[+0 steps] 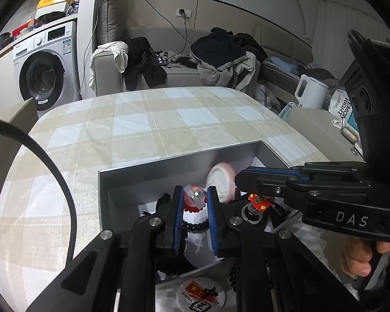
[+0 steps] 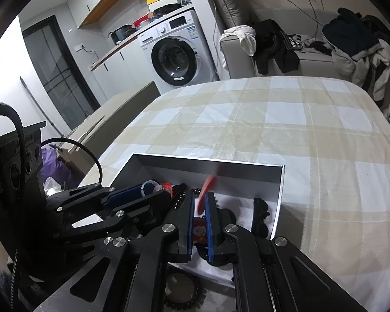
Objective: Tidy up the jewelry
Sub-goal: 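Open both grippers to release the items inside the box, then grasp the black coil hair tie with the right gripper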
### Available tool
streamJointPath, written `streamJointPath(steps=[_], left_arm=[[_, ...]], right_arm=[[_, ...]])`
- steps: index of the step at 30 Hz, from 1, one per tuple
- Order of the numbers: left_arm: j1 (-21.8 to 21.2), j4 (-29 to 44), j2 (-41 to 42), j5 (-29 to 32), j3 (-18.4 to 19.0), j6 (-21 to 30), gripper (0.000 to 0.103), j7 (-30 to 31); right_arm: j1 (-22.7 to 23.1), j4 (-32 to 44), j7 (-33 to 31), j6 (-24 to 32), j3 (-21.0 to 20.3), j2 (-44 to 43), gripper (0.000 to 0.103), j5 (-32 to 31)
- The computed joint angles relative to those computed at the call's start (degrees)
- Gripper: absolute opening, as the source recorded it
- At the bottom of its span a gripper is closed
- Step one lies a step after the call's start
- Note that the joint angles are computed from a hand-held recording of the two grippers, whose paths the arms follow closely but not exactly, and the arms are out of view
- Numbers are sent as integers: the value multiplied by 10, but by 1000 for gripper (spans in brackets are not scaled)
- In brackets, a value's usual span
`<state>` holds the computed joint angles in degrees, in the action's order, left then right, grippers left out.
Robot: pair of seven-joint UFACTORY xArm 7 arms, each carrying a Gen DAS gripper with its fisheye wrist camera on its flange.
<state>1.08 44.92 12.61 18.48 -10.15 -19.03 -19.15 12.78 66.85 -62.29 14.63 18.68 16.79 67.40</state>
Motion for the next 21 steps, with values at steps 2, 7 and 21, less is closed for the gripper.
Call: streamJointPath(steps=[2, 7, 21], left_arm=[[-2, -1, -2, -2, 1, 0, 12, 1], [3, -6, -8, 5, 0, -7, 12, -8], [-44, -117, -96, -106, 52, -75, 102, 26]], right_arm=[[-2, -5, -5, -1, 1, -6, 9, 6], [0, -18, -41, -15, 1, -25, 10, 51], [51, -92, -90, -71, -53, -90, 103, 155]])
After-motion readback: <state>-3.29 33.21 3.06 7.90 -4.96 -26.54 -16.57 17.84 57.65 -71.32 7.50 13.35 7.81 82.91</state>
